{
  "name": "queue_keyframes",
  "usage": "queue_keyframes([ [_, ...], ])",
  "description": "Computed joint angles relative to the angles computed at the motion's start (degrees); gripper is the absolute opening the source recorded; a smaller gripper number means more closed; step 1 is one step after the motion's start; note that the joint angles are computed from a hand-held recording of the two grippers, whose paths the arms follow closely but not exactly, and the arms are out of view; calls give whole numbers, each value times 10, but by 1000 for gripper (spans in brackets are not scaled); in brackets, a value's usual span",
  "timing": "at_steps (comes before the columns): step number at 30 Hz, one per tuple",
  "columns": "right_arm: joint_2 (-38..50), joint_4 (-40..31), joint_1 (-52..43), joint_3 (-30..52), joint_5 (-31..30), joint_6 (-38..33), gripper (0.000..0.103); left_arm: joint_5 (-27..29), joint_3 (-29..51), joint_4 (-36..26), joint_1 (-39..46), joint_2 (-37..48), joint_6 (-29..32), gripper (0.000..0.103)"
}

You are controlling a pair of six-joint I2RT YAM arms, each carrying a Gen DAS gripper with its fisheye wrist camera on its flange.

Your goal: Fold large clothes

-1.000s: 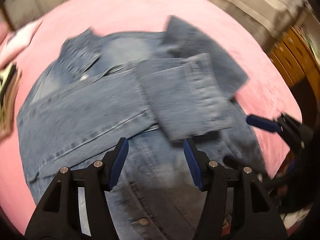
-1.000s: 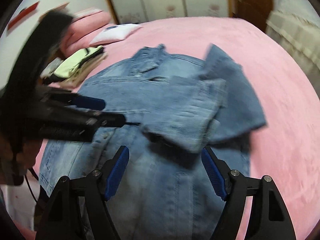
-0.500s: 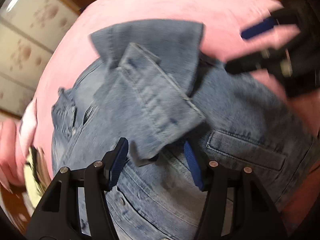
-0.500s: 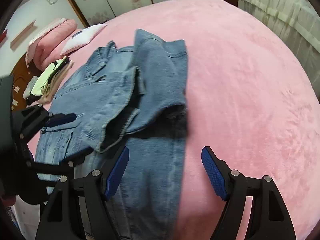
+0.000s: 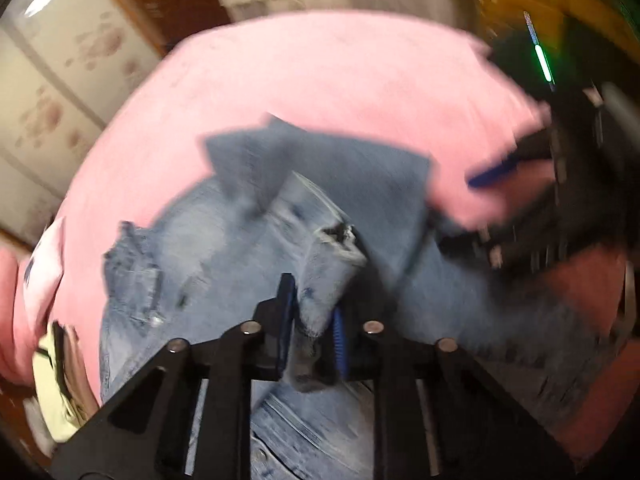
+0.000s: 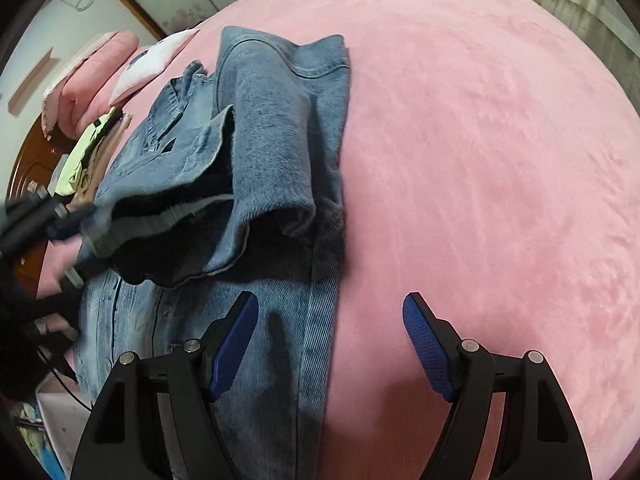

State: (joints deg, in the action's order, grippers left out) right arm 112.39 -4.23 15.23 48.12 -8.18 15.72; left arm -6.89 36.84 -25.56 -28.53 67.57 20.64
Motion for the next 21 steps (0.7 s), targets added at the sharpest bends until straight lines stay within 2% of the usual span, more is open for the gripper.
queue_keyframes([
  [2, 19, 4, 7, 21, 15, -17, 76, -16, 20, 29, 30, -1, -27, 10],
  [6, 66, 2, 34, 77, 83, -64, 75, -65, 38, 107, 103, 5, -72, 10],
  [11, 110, 8, 50, 134, 101, -85, 74, -111, 37, 179, 208, 8, -94, 10],
  [15, 132, 12, 64, 156, 120, -86, 72, -103, 37, 183, 315, 30, -115, 9],
  [17, 146, 9, 72, 168, 128, -85, 71, -88, 46, 179, 363, 75, -120, 10],
  [19, 156, 16, 80, 168, 143, -86, 69, -82, 51, 165, 403, 128, -118, 10],
  [21, 165, 18, 86, 173, 158, -89, 64, -77, 53, 176, 433, 187, -106, 10],
])
